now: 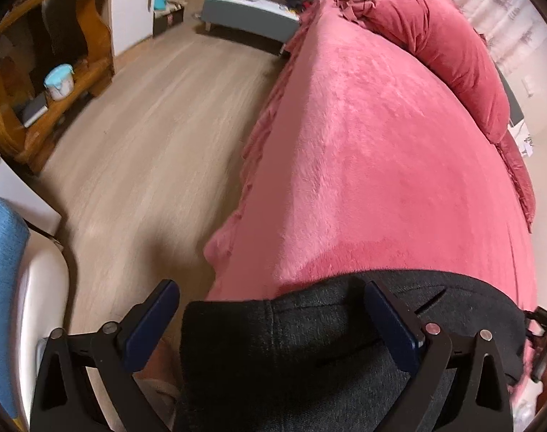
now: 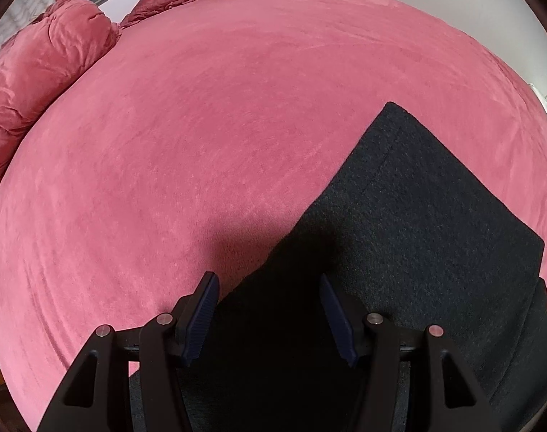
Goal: Fold large clothes
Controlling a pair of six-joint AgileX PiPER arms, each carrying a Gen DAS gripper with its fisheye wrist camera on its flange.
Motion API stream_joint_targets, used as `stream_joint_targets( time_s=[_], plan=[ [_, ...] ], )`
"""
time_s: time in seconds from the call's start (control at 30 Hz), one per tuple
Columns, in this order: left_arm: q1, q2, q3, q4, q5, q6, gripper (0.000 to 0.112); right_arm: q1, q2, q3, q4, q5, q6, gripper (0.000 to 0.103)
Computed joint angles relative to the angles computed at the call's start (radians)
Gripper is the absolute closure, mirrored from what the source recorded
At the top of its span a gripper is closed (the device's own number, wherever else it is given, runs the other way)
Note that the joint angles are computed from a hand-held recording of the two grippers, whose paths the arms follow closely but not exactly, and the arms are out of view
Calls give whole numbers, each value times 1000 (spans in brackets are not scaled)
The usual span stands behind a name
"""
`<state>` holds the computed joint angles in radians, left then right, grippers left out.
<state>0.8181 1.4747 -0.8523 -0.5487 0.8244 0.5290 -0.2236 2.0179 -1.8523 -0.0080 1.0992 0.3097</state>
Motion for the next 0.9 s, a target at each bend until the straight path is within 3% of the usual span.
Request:
stream_joint_targets(
  time_s=[0.17,0.23,0.27,0.33,0.4,0.53,0.67,0.7,0.73,0.83,0.9],
  plan=[
    [14,8,-18,2,52,11,22,-16,-22,32,21,-5,-31,46],
    [32,6,-28,3,76,14,42,-8,-35,44,-17,8,-24,63],
    [44,0,-28,-8,84,22,46,-6,-38,47,-25,11,-28,67],
    [63,-26,-24,-28,98,48,53,-24,-53,67,31,-6,-51,85],
    [53,-84,-4,-15,89,66,59,-46,-72,88,83,-11,-72,90],
    [67,-205,33,-38,97,148,72,-108,-122,147,182,-25,-125,93],
    [152,-298,37,-115,177,224,86,-196,-184,198,321,-23,-185,93],
    [164,-328,39,-120,173,225,108,-221,-205,215,366,-24,-210,93],
    [191,-355,31,-126,183,226,112,-239,-224,226,394,-24,-231,93],
    [342,-382,2,-221,329,323,112,-303,-294,258,488,-4,-298,93],
    [381,-395,-6,-223,381,355,112,-339,-338,291,545,15,-333,93]
  ],
)
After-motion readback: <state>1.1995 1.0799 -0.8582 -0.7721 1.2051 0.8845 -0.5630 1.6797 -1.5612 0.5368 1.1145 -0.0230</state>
